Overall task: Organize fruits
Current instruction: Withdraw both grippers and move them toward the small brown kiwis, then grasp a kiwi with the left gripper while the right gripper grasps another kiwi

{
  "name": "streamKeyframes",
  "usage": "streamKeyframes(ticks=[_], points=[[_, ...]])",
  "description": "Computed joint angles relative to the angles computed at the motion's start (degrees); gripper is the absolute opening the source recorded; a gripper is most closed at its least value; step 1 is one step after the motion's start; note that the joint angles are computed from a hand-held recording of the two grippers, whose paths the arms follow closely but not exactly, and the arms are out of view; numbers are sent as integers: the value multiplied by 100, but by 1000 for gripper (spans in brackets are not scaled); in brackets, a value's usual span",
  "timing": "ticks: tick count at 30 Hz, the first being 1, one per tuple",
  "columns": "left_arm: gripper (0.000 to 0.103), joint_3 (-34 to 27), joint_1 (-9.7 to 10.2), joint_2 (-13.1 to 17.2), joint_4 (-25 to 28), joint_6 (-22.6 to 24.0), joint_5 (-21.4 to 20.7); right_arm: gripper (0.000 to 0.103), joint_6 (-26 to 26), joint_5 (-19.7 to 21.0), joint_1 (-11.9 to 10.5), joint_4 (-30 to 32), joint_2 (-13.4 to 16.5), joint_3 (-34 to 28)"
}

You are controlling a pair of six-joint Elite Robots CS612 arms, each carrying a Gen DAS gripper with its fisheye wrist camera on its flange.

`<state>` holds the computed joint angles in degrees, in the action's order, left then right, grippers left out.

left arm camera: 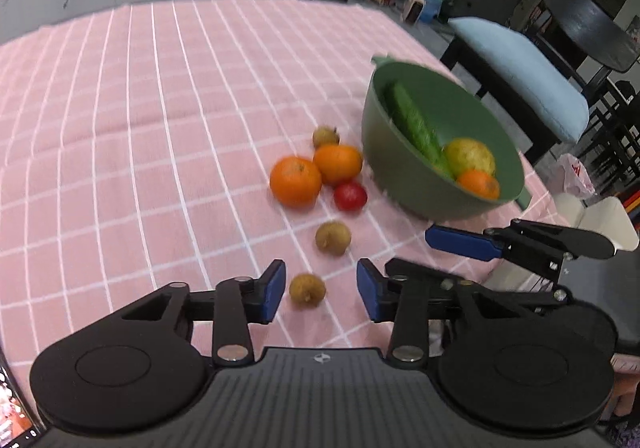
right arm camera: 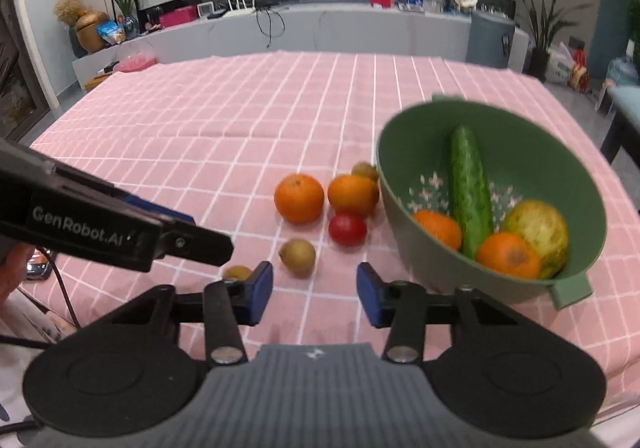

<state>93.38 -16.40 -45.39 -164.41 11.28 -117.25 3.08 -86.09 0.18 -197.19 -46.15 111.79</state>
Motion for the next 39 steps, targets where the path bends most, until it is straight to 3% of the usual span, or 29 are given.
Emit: streamKeyframes(ticks=[13,17,22,25,33,39], points=[[43,-139,-82,166,467,199,193,27,279,300,-115,92,185,-121],[35,-232,-114,210,691,265,249,27,356,437,-157,110,227,-159],[27,-201,-127,208,572,244,261,27,358,519,-171,2,258,-170],[27,-168,-92,217,364,50,226,27,345,552,-163,-1,283,-217],[27,-157,51,276,-225,-1056,247,28,178,640,-91,219,388,-466],[27,-123,61,275,-375,-1065,295,28,148,407,-8,443,468,-640]])
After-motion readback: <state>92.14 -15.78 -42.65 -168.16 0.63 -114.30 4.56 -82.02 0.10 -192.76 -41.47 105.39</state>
